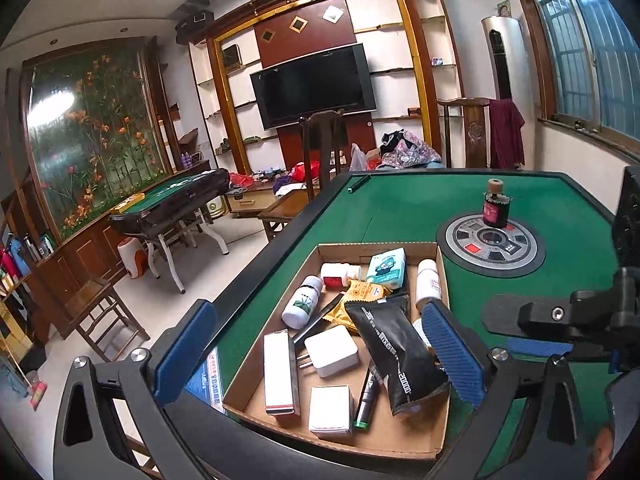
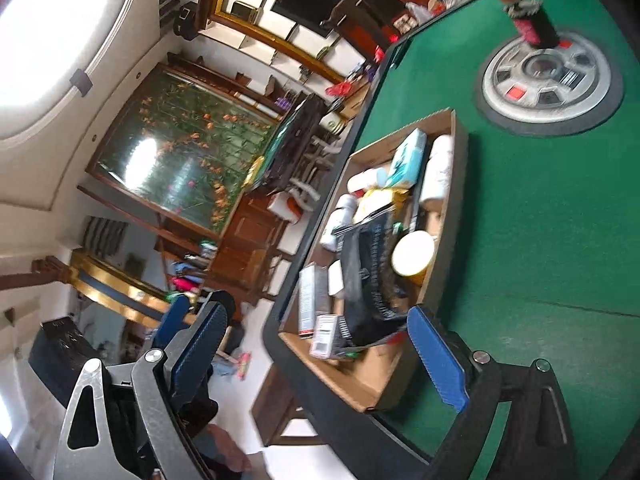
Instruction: Organize objects
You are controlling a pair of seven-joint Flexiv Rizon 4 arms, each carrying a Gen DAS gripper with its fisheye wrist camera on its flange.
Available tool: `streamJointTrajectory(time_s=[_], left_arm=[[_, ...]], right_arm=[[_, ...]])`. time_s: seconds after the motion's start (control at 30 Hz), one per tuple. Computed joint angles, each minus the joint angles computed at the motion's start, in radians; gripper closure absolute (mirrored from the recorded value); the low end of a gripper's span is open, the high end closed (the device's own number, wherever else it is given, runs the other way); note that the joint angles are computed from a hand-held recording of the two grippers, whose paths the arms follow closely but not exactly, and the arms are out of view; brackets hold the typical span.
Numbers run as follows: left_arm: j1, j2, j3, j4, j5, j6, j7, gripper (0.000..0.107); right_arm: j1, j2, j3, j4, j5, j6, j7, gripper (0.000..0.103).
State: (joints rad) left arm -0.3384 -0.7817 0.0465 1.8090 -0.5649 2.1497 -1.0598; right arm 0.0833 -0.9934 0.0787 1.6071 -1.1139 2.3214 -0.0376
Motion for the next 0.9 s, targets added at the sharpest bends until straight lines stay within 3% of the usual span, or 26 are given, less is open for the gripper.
streamJointTrajectory(time_s=[0.27,0.4,0.5,0.53,0.67,0.73,0.83,0.9], left_arm=[[0.024,0.011,-0.028,0.019,0.034,0.036,-0.044,0.004],[0.064,0.022,-0.061,0.053,0.091,0.123,-0.116,0.004],[0.179,0.053,-0.143,0.088,0.26,0.137,-0.235,0.004],[0.2,0.059,-0.154,0.092,0.295,0.13,-0.259,0.004],[0.193,0.067,-0.126,0.096,0.305,0.101,-0.279,0.004],[0.208,0.068,-0.13,0.098,0.328,0.099,-0.302,0.004],[0.248,0.079,-0.146,0.106,0.373,0.078,-0.342,0.004],[0.229,0.081,-0.119,0.109,0.345,0.082,-0.348,0.004]], right_arm=[[0.14,0.133,-0.08,0.182,0.349,-0.125,-0.316,0.008],[0.18,0.158,-0.099,0.213,0.47,-0.143,-0.423,0.006],[0.368,0.191,-0.286,0.273,0.66,-0.107,-0.488,0.006],[0.438,0.206,-0.332,0.292,0.774,-0.127,-0.559,0.006],[0.717,0.213,-0.544,0.292,1.153,-0.291,-0.831,0.003],[0.802,0.182,-0.638,0.292,1.185,-0.322,-0.84,0.002],[0.829,0.167,-0.649,0.275,1.207,-0.363,-0.892,0.002],[0.874,0.151,-0.685,0.267,1.227,-0.398,-0.933,0.002]])
